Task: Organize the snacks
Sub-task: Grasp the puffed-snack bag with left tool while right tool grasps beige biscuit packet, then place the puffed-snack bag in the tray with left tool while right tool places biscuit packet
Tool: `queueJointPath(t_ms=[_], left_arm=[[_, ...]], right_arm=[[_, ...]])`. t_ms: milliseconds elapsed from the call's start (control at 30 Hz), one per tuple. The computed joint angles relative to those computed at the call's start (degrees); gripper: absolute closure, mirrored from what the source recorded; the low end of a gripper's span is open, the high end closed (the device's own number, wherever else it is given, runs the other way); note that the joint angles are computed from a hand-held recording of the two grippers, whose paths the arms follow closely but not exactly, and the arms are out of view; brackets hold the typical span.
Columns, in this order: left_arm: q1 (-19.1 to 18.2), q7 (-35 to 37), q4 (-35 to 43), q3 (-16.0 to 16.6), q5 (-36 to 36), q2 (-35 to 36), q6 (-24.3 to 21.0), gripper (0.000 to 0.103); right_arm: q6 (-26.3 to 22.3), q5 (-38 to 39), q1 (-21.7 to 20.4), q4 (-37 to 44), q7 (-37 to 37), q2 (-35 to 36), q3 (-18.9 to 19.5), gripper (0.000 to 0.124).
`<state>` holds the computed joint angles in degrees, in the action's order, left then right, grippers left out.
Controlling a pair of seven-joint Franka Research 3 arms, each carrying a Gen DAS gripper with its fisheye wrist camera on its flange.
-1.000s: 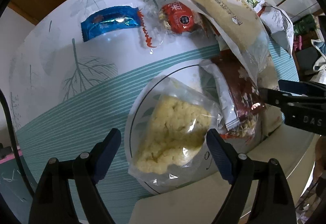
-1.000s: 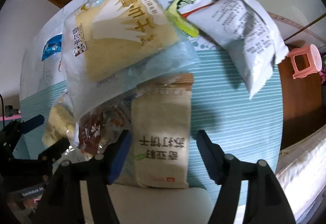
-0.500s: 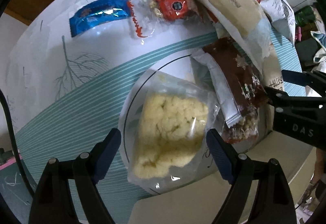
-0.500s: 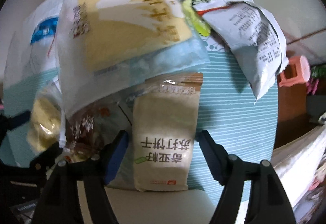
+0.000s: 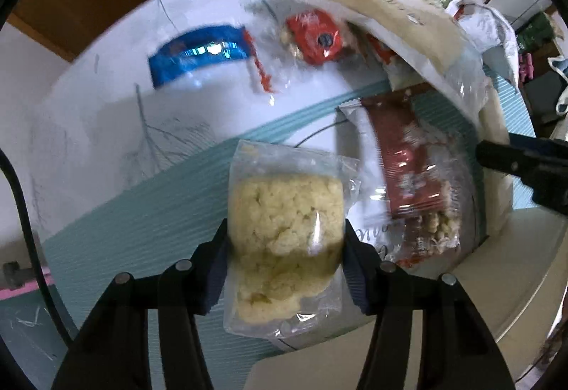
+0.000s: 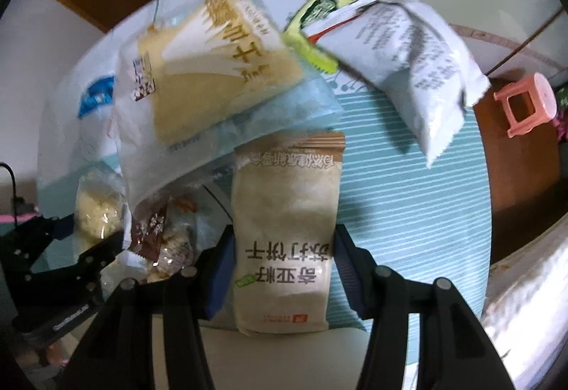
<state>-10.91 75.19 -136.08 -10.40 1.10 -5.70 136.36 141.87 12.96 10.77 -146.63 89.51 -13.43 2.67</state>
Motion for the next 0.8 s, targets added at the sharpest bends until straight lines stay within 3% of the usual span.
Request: queueJointPath(t_ms=[167,433,633,800], left_arm=[[-0.09,-3.66,-0.76,-0.57,2.89,-3.3,1.96,0.048],[-0.62,-8.79,-1.45,-0.33,4.69,-11.15,4.11,0.048],[-3.13,-12.17,-3.96,-1.24,5.65,-20.19,1.89,0.048],[-5.09,-14.49,-5.06,-1.33,5.2,-27.19,-1.21,0.048]], right_arm=[[3.25,5.37,-0.1,-3.61,-2.66,-5.23,-1.86,0.071],[9.71,9.34,0.52,-5.5,-3.42,-13.15,-1.81,0.071],[8.48,14.3,2.65,-6.56,-9.21,-22.87,-5.38,0.071],[5.2,15.52,3.38,-7.12,-12.44,-27.88,-5.1,0.07]])
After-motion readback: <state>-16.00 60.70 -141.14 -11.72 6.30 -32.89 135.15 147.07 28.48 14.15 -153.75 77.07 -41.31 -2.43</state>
